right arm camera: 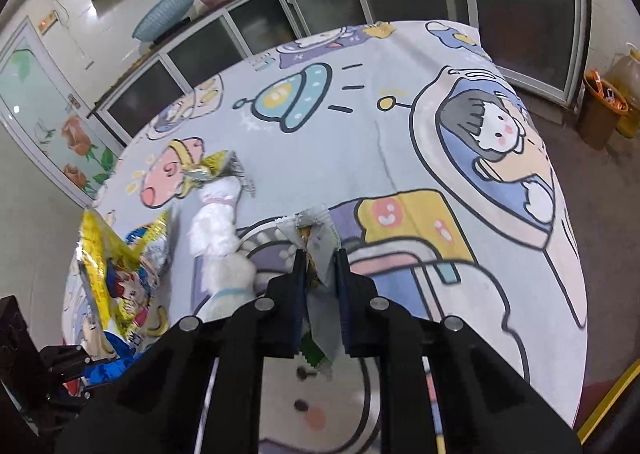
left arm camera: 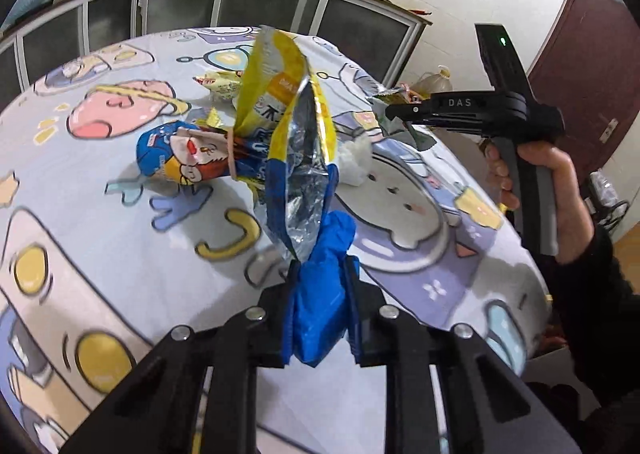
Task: Collect trash
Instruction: 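Carry the glove and clear wrapper over the yellow bin and open both grippers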
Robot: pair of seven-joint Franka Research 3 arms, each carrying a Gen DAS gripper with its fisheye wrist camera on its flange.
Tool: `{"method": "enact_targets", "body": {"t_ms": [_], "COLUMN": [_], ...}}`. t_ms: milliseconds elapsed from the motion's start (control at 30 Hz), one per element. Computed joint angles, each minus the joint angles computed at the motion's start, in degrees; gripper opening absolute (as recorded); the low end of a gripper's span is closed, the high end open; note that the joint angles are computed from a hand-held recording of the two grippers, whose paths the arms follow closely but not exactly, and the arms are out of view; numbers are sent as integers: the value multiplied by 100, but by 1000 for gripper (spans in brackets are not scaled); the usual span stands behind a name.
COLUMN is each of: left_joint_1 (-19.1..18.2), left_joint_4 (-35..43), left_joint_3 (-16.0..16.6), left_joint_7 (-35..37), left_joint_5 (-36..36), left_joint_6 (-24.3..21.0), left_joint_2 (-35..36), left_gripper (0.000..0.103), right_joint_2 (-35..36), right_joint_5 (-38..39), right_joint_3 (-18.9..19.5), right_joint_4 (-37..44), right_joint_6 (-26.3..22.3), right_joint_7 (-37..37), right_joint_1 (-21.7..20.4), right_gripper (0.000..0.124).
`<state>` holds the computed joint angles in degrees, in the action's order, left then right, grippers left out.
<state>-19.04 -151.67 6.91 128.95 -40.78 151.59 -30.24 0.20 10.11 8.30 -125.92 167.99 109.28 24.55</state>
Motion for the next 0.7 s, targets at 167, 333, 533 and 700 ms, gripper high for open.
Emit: {"method": "enact_targets", "body": {"t_ms": [167,333,533,700], "left_joint_1": [179,185,22,-61], "left_joint_4": [-417,-912,-1261,-1405], "left_joint_3": [-118,-204,-41,77], "left_joint_7": [-209,-500,-769,-901], "left_joint_5": [409,1008,1312,1355], "left_joint_6": [-100,-386,-587,-579], "left_joint_2": [-600,-1135,-1515,-1925], "left_gripper": [19,19,19,19], "right_joint_2": [-470,-823,-1048,-1319], "right_joint_5": [409,527,618,679], "right_joint_3": [56,133,212,238], "right_joint_4": [-431,-770,-990,-1206], "right_joint_6": [75,193,285,376], "right_joint_7": [-393,-490,-509,-551], "right_joint_1": [110,146,145,170], "right_gripper": [14,14,14,14]}}
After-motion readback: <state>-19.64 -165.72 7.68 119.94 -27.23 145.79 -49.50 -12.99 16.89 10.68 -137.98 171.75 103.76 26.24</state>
